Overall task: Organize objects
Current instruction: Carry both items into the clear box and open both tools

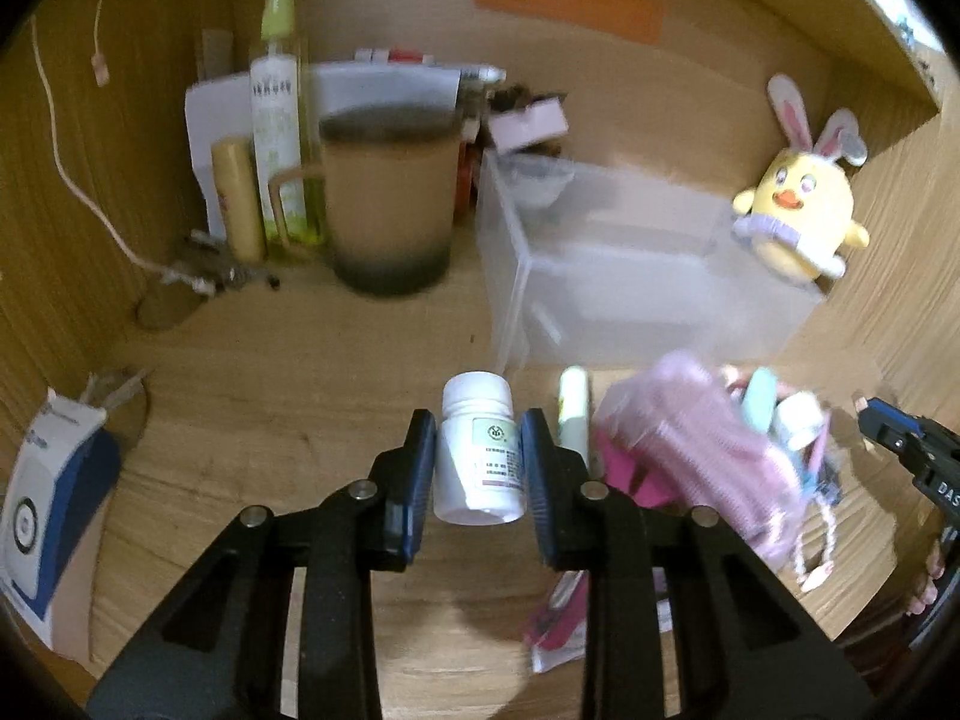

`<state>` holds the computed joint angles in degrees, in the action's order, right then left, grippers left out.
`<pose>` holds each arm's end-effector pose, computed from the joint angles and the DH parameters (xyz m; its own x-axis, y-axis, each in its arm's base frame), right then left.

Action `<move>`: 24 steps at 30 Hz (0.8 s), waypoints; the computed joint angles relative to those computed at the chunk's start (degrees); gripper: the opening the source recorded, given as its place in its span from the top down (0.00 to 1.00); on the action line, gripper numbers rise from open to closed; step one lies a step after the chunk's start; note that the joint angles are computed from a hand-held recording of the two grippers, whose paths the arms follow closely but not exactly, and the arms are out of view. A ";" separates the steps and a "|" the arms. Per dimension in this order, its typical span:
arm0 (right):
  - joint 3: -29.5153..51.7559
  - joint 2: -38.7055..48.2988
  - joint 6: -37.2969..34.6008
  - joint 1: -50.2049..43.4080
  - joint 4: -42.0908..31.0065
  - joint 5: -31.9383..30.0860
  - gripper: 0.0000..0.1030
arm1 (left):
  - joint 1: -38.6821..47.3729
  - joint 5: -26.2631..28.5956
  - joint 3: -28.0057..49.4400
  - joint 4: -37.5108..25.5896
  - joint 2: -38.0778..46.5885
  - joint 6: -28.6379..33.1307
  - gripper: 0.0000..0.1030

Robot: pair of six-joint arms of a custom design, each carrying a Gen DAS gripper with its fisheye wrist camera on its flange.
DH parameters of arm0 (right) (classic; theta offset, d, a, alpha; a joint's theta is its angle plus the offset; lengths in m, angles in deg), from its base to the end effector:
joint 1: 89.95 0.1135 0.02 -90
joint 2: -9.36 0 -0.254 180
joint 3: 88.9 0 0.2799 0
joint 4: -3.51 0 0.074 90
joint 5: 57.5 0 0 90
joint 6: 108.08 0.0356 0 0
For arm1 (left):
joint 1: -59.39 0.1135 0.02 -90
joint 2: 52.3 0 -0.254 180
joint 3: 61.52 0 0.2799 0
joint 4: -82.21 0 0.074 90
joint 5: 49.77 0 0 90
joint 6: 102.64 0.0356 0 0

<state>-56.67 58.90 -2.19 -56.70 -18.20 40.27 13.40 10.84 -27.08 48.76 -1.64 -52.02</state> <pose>0.1760 0.1096 0.1547 -0.6311 -0.0894 -0.7705 -0.2939 0.9469 0.1308 0.1485 -0.1286 0.1517 -0.6670 -0.1052 -0.7376 -0.0222 0.9923 -0.1214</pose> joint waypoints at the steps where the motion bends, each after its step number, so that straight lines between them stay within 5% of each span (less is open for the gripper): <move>1: 0.70 0.08 -0.39 -0.23 0.38 -0.03 0.77 | 0.06 -0.16 0.28 0.09 -0.58 0.42 0.72; 14: 13.38 7.86 -6.60 -1.41 3.73 0.96 0.77 | 5.95 5.29 7.96 3.99 -0.31 9.12 0.72; 24: 24.70 17.56 -7.88 -2.78 3.35 -2.04 0.77 | 9.29 9.65 17.88 6.41 10.43 14.91 0.72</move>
<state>-31.96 76.46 -10.08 -59.48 -14.85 38.23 22.70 20.49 -9.20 55.16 8.79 -37.11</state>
